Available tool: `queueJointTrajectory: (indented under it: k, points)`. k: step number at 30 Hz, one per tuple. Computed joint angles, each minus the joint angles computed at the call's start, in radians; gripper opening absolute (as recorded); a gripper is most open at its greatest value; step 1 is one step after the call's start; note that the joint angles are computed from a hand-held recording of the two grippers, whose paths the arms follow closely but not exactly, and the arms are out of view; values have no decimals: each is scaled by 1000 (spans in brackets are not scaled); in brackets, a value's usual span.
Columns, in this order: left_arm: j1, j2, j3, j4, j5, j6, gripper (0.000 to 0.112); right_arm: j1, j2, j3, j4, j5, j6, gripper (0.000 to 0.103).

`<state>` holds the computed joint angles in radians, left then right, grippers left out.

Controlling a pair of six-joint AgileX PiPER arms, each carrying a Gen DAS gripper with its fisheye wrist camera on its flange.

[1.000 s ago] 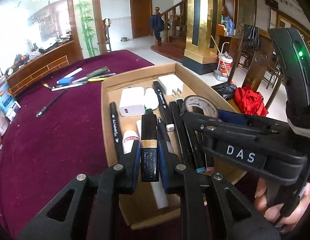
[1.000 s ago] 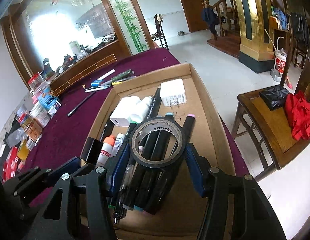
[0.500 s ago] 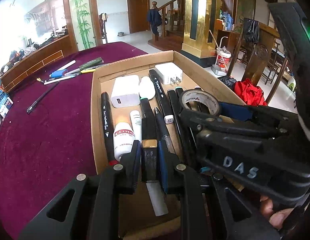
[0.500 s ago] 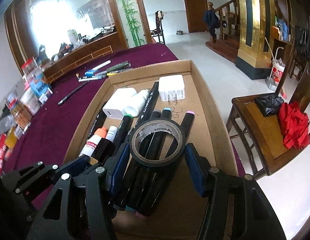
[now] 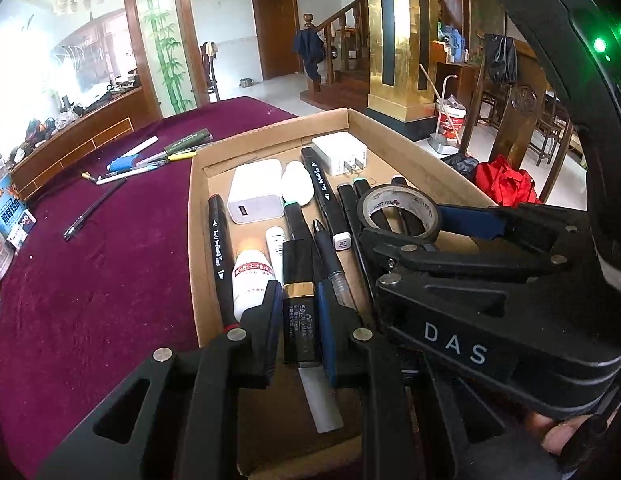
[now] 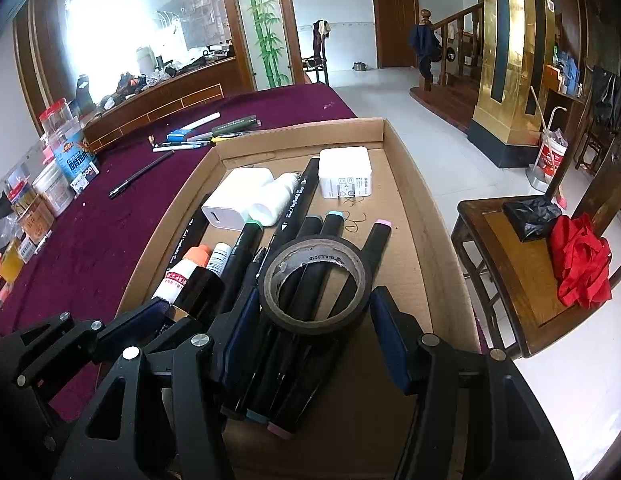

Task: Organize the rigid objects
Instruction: 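Lower the tape roll and marker into the tray and open both tools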

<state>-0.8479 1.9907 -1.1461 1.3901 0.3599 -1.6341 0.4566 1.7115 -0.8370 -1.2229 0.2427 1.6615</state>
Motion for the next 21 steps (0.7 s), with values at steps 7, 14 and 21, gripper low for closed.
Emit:
queueJointTrajectory:
  k: [7,14,21]
  points:
    - [-1,1,1,10,4,-10,15,7,2,-3,22,9,-22,53]
    - [-10,-9,10,29,17,-31,23,8,-23,18,-103,-11,102,62]
    - [-26,-24,30,119,58,-123,45,21,-34,14,-121,18,121,66]
